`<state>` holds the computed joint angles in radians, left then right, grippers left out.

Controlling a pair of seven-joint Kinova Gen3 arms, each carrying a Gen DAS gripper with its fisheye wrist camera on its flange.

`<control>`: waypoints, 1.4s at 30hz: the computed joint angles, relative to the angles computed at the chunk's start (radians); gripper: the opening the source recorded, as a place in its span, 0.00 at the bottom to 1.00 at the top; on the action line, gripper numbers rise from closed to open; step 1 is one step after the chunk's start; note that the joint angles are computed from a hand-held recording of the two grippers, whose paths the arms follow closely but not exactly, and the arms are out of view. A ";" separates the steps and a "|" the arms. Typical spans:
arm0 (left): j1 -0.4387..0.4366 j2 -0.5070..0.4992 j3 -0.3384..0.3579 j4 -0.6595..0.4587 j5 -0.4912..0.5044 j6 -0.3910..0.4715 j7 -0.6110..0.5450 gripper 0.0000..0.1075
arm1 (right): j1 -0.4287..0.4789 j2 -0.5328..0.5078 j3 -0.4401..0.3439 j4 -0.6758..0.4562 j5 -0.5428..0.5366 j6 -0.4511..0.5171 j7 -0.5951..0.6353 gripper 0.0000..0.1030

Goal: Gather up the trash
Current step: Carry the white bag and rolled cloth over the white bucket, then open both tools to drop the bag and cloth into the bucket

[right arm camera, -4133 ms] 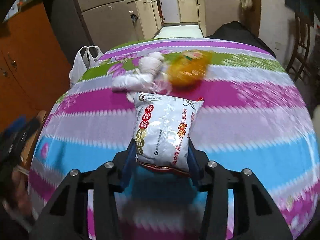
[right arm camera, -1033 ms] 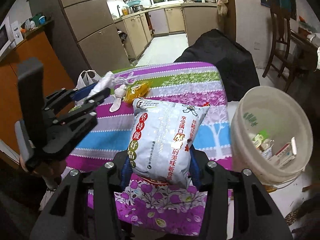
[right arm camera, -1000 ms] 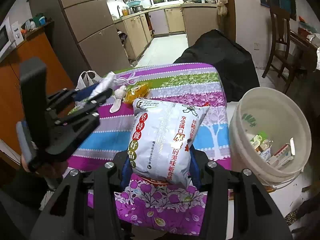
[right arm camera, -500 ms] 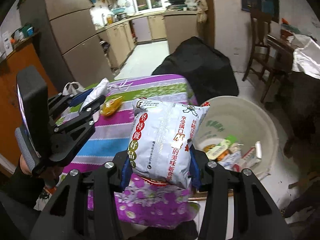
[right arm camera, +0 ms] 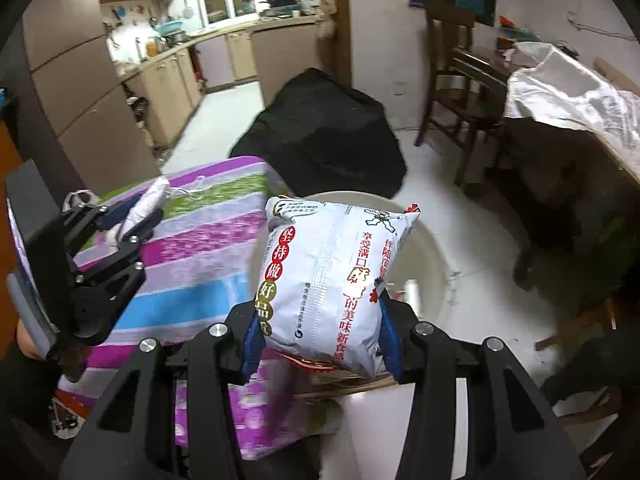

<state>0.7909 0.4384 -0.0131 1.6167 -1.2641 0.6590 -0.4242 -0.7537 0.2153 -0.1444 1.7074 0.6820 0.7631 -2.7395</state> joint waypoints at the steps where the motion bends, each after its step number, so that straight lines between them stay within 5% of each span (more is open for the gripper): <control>1: -0.003 0.014 0.006 -0.021 0.008 0.001 -0.019 0.26 | 0.006 -0.003 0.002 -0.002 -0.007 0.009 0.008 0.44; 13: -0.045 0.184 0.027 -0.304 0.287 -0.006 -0.408 0.26 | 0.093 0.021 0.029 -0.014 -0.097 0.032 0.108 0.44; 19: 0.027 0.262 -0.118 -0.422 0.503 -0.017 -0.615 0.26 | 0.107 0.056 0.035 -0.047 -0.138 0.046 0.169 0.44; 21: -0.005 0.285 -0.076 -0.470 0.549 0.007 -0.696 0.26 | 0.118 0.073 0.036 -0.067 -0.168 0.050 0.205 0.44; 31: -0.303 0.429 0.366 -0.709 0.728 0.188 -1.103 0.26 | 0.152 0.167 0.054 -0.182 -0.300 0.115 0.384 0.44; 37: -0.281 0.467 0.260 -0.788 0.937 0.216 -1.245 0.26 | 0.173 0.223 0.065 -0.240 -0.368 0.165 0.473 0.44; 42: -0.268 0.490 0.220 -0.839 1.006 0.251 -1.309 0.27 | 0.194 0.269 0.063 -0.317 -0.425 0.231 0.563 0.44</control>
